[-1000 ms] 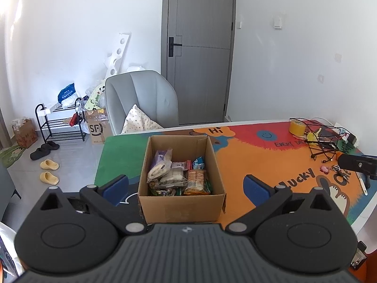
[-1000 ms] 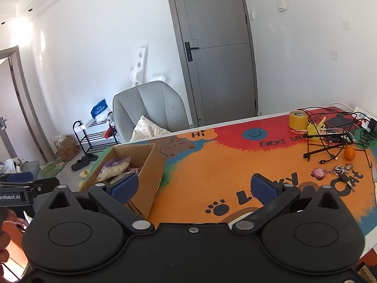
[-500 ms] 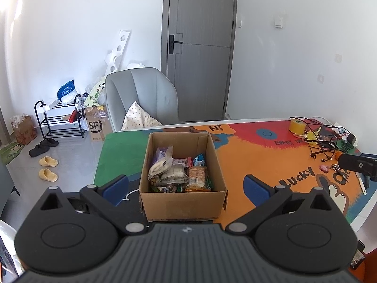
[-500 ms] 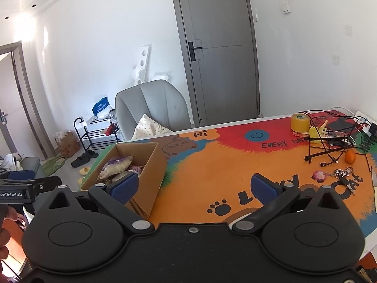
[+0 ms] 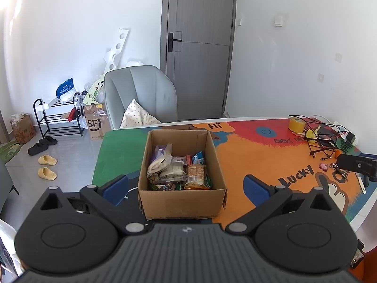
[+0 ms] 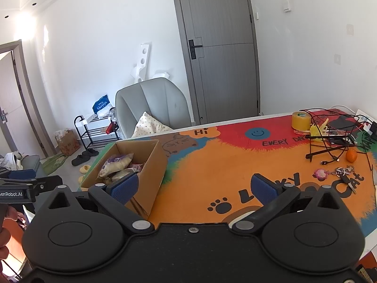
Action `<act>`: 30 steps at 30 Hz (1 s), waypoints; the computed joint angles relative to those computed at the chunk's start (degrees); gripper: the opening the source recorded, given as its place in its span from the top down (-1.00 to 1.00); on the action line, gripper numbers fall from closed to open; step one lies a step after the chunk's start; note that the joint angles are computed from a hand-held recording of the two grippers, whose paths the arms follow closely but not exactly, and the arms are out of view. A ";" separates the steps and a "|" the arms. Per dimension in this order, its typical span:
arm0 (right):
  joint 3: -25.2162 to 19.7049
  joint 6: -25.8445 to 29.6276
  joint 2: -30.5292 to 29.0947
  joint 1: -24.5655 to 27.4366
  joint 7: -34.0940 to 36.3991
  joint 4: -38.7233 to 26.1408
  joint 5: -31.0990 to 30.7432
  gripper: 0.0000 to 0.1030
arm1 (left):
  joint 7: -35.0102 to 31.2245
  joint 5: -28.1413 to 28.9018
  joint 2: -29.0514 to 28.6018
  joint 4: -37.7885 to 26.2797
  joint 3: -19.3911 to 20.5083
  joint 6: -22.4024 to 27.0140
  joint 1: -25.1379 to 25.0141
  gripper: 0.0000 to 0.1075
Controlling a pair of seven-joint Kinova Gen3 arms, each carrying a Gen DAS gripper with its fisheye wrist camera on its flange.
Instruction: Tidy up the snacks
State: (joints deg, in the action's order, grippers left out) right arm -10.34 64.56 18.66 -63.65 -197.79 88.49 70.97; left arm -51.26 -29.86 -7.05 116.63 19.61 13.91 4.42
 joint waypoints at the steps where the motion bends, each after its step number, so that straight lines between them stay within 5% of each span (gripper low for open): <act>1: -0.01 0.09 0.04 -0.05 -0.06 -0.02 -0.02 -1.00 | -0.14 0.16 -0.02 0.00 -0.14 0.02 0.14 -0.91; 30: 0.25 -0.71 0.37 -0.16 0.56 -0.32 -0.27 -1.00 | -1.60 1.49 0.43 -0.01 -1.22 -0.02 1.08 -0.91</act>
State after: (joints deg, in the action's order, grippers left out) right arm -10.09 63.85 19.02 -63.81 -197.23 88.17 70.70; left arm -52.86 -28.37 -6.62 116.62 18.39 13.89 5.50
